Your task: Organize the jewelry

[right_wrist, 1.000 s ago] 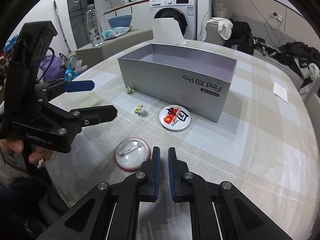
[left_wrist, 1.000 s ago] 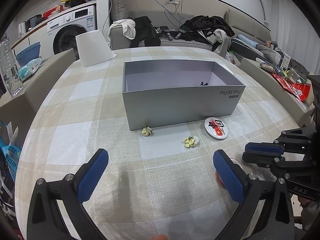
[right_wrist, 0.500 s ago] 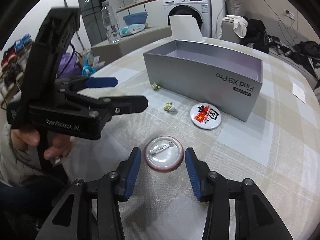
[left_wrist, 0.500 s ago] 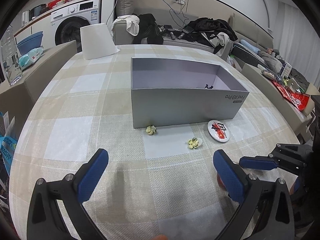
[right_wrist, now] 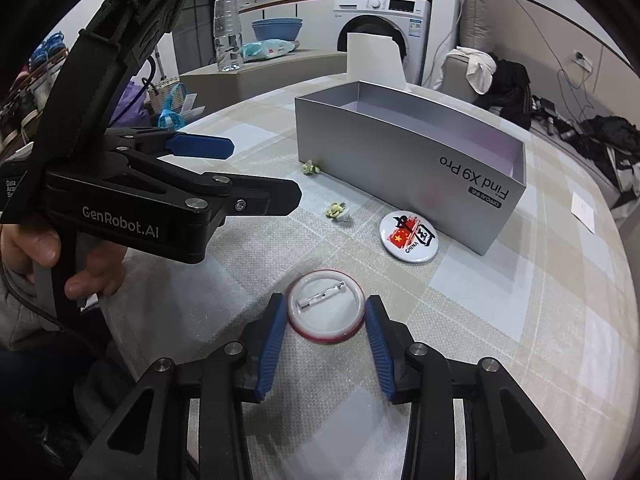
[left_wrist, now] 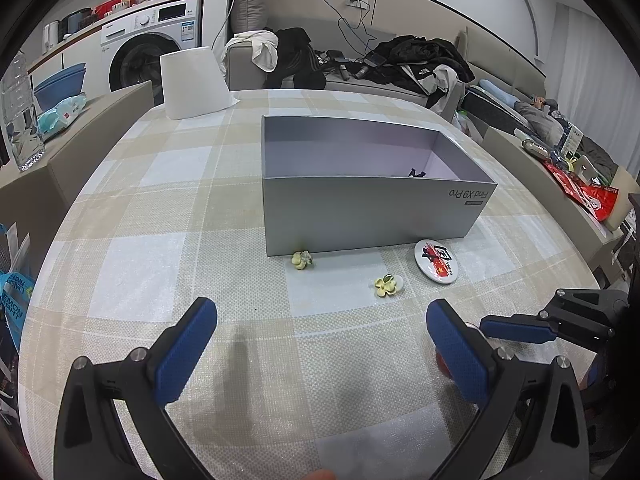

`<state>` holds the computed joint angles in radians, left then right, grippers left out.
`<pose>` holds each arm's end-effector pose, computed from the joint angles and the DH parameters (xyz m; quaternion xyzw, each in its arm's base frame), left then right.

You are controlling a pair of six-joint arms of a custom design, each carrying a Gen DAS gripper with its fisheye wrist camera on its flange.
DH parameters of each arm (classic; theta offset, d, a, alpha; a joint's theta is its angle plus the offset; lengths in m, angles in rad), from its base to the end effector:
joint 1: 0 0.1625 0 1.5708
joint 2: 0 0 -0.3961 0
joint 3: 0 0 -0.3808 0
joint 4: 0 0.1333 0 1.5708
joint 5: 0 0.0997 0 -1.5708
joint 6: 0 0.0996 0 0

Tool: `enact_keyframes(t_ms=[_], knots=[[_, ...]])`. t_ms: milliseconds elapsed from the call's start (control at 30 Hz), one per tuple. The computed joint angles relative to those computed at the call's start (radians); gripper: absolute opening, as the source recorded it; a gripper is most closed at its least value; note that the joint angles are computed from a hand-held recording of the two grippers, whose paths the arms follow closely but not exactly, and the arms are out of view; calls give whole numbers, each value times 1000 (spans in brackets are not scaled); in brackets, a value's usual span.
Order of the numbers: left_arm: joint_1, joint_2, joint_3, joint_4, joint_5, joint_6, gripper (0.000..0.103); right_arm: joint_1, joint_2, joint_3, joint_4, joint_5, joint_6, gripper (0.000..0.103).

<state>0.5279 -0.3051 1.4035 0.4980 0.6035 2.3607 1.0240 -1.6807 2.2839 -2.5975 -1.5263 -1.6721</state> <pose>-0.2803 -0.4127 -0.1116 0.1215 0.8769 -0.3607 0.2936 -0.0913 -0.4149 0.2905 0.5253 -0.8243 0.1130 0.1785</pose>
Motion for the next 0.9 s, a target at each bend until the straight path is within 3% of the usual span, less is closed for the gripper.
enact_keyframes(t_ms=[33, 100, 133, 167, 233, 333, 467, 733, 900], knots=[[0, 0, 0, -1, 0, 1, 102, -3, -6, 0, 7, 6, 1, 35], [1, -1, 1, -2, 1, 3, 102, 1, -4, -14, 17, 3, 27, 6], [0, 0, 0, 0, 1, 1, 102, 1, -2, -18, 18, 2, 29, 4], [0, 0, 1, 1, 1, 1, 102, -2, -5, -14, 15, 6, 23, 10], [-1, 1, 0, 2, -2, -2, 102, -7, -9, -12, 22, 16, 26, 11], [-1, 0, 1, -1, -3, -4, 102, -8, -13, -28, 74, 24, 42, 31], [-1, -4, 7, -8, 0, -2, 102, -6, -21, -13, 80, 13, 18, 42], [0, -7, 10, -13, 3, 2, 102, 6, -8, 41, -29, -9, -28, 48], [1, -8, 12, -13, 3, 3, 102, 7, -4, 35, -32, -13, -21, 40]])
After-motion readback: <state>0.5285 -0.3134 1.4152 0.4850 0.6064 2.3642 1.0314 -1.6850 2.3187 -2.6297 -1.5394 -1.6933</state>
